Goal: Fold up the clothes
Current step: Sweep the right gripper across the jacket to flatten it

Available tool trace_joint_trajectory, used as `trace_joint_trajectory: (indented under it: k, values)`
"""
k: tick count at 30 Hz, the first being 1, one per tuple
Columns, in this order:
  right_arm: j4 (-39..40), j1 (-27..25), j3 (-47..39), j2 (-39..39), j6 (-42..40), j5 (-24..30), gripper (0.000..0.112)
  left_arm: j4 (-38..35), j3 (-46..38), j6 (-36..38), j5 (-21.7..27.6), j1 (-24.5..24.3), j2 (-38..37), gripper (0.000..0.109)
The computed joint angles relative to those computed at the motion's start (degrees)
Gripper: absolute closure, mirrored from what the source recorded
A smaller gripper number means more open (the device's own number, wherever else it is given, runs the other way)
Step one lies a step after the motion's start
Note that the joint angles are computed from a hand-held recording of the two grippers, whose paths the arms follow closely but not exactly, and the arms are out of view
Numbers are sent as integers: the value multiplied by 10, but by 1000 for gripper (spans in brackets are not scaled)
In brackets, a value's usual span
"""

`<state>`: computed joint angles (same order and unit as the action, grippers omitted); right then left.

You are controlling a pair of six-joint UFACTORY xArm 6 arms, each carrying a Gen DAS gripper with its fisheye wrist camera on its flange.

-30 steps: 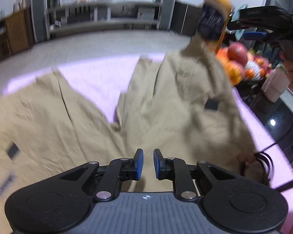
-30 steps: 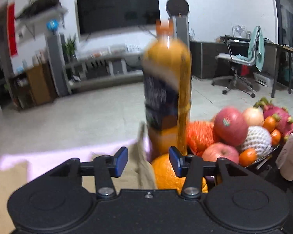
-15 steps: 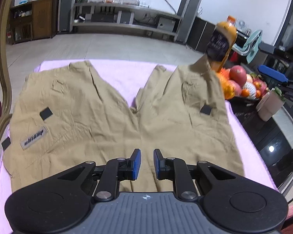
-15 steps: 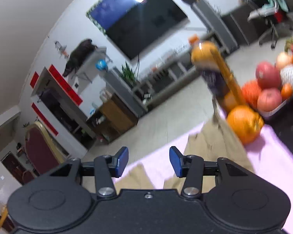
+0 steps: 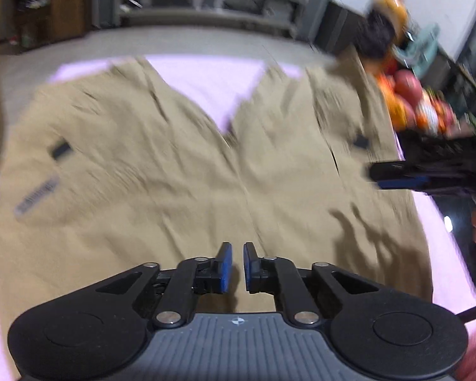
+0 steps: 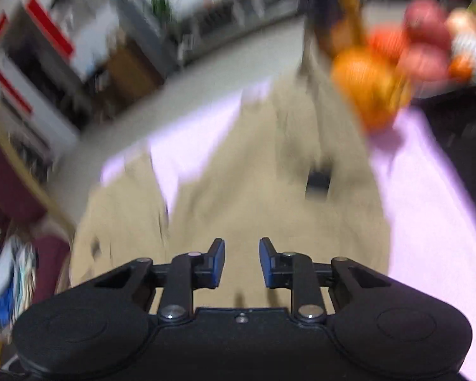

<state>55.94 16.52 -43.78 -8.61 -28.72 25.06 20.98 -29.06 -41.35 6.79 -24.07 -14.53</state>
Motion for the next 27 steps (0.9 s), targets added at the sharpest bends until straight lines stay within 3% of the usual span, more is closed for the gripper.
trace_joint_trajectory:
  k: [3,5,6,8,11,14,16,18,19,21,24,25,27]
  values:
    - [51,-19,-22,42,-50,110,87,17,-9,0,-4,-9,34,100]
    - [52,-20,-23,57,-65,134,87,51,-7,-27,-12,-3,44,99]
    - [43,-21,-20,60,-69,133,97,59,-3,-36,-19,2,43,92]
    - [11,-34,-13,57,-47,122,112,48,4,-36,-15,8,35,96]
    - [-25,-73,11,33,5,70,112,41,13,-44,-8,20,23,96]
    - [-74,-94,57,-15,90,2,112,112,18,-119,30,29,-10,99]
    - [-56,-97,91,-69,102,-30,105,111,41,-130,27,33,-64,101]
    - [17,-88,124,-142,48,-42,103,165,78,-178,18,47,-144,101]
    - [77,-87,139,-187,5,-30,103,165,99,-180,16,50,-191,101]
    - [197,-108,175,-283,-66,46,98,94,151,-122,-4,49,-283,101]
    - [322,-172,235,-387,-91,221,92,-75,208,9,-8,21,-387,100]
    - [333,-177,249,-404,-82,253,91,-100,214,22,1,12,-398,100]
    - [322,-140,257,-405,-62,243,88,-77,206,-10,15,6,-371,101]
